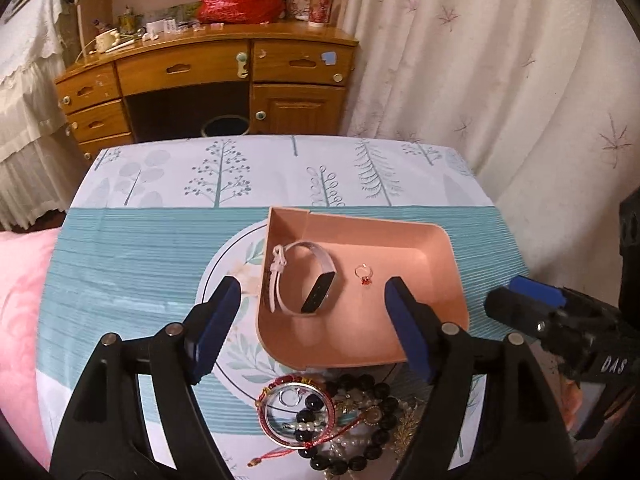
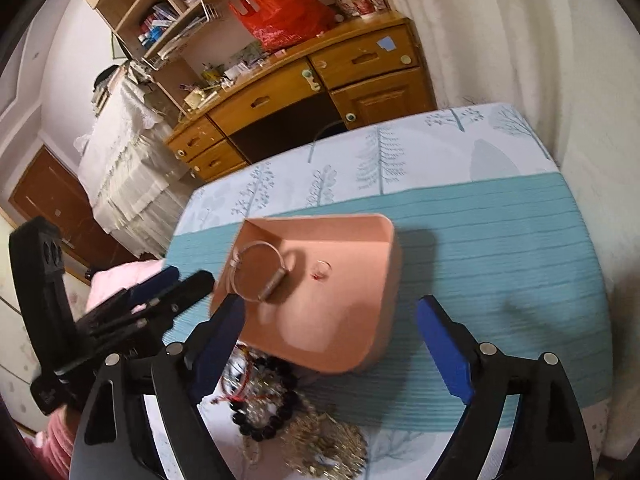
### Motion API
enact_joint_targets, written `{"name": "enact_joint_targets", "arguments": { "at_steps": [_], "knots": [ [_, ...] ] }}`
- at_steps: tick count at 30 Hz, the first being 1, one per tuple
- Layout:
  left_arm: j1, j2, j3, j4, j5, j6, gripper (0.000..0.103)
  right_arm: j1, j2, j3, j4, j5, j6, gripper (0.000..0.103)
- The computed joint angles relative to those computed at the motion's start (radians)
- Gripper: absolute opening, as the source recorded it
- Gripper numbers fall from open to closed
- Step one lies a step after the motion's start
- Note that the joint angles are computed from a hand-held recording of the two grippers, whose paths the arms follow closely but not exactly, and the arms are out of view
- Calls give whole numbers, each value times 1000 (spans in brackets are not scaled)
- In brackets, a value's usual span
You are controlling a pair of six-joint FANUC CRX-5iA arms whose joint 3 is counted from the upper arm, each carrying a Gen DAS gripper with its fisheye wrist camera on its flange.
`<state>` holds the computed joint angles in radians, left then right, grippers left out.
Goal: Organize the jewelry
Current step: 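Lower the watch and ring into the pink tray and open both tools, then grasp the red-string glass bangle with the left tool while the right tool grasps the gold leaf brooch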
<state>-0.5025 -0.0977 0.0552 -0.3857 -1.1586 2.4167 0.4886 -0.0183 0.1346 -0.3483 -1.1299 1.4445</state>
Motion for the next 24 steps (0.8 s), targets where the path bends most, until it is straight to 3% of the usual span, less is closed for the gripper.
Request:
{"name": "enact_joint_targets", "arguments": {
  "at_steps": [3,8,15,19,24],
  "knots": [
    [-51,23,31,-76,-67,66,72,12,-38,-58,44,17,5,89],
    [-109,39,38,-102,-125,52,72,16,-130,-172,69,40,27,89],
    [-102,-20,-74,52,-52,54,72,60,-268,-322,110,59,81,89],
    [-99,-8,-90,118,-108,68,72,106,-337,-386,135,58,58,89],
    [-85,-26,-142,184,-129,158,72,262,-434,-530,298,132,-75,89]
  ]
}}
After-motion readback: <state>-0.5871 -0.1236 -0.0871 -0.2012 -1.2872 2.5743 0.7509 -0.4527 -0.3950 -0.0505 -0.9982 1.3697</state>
